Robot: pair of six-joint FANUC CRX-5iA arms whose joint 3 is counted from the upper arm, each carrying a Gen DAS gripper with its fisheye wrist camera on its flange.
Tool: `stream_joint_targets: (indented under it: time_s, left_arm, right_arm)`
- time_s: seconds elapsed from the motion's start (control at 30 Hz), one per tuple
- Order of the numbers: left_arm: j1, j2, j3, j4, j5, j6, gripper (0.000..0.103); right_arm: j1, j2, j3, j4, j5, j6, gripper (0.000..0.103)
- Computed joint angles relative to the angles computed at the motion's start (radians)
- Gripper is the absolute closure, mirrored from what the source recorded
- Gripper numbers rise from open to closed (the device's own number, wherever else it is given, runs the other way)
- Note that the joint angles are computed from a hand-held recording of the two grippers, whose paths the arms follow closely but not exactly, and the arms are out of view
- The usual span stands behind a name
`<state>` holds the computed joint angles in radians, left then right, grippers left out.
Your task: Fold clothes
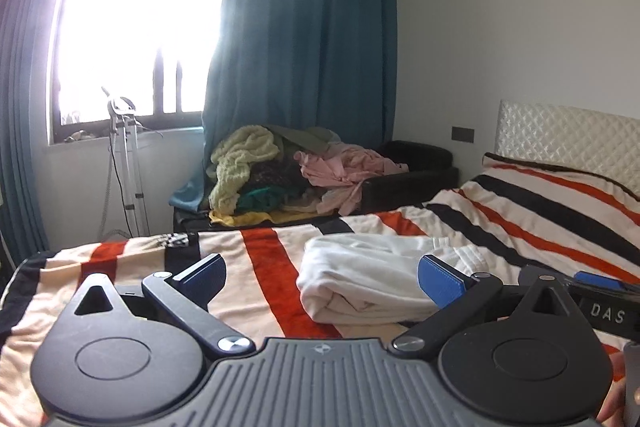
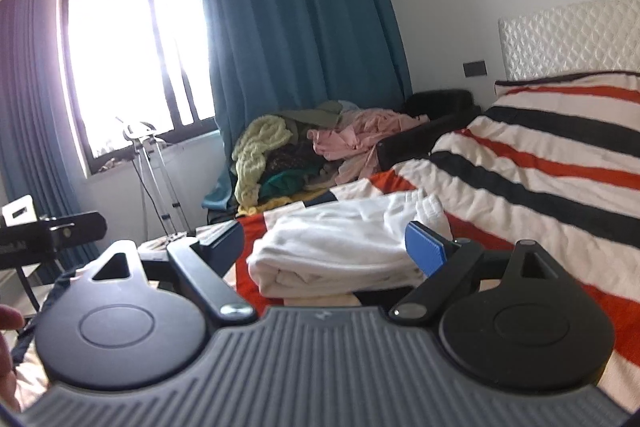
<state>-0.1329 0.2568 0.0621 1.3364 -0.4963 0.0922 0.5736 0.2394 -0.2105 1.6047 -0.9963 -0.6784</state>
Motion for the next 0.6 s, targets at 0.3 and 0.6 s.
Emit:
stream_joint_targets:
  time_s: [0.3,0.6]
  left_arm:
    - [-0.024,0.045,-0.02,0.066,0.036,-0.073,0.0]
    - [-0.005,0.084,-0.002,0.071,0.039,-0.055,0.0]
  right_arm:
    - [0.006,0.049,-0.007,0.015,-0.065,-0.009,0.014]
    - [0.0,0.09,0.027,-0.027,-0.063,0.024,0.014]
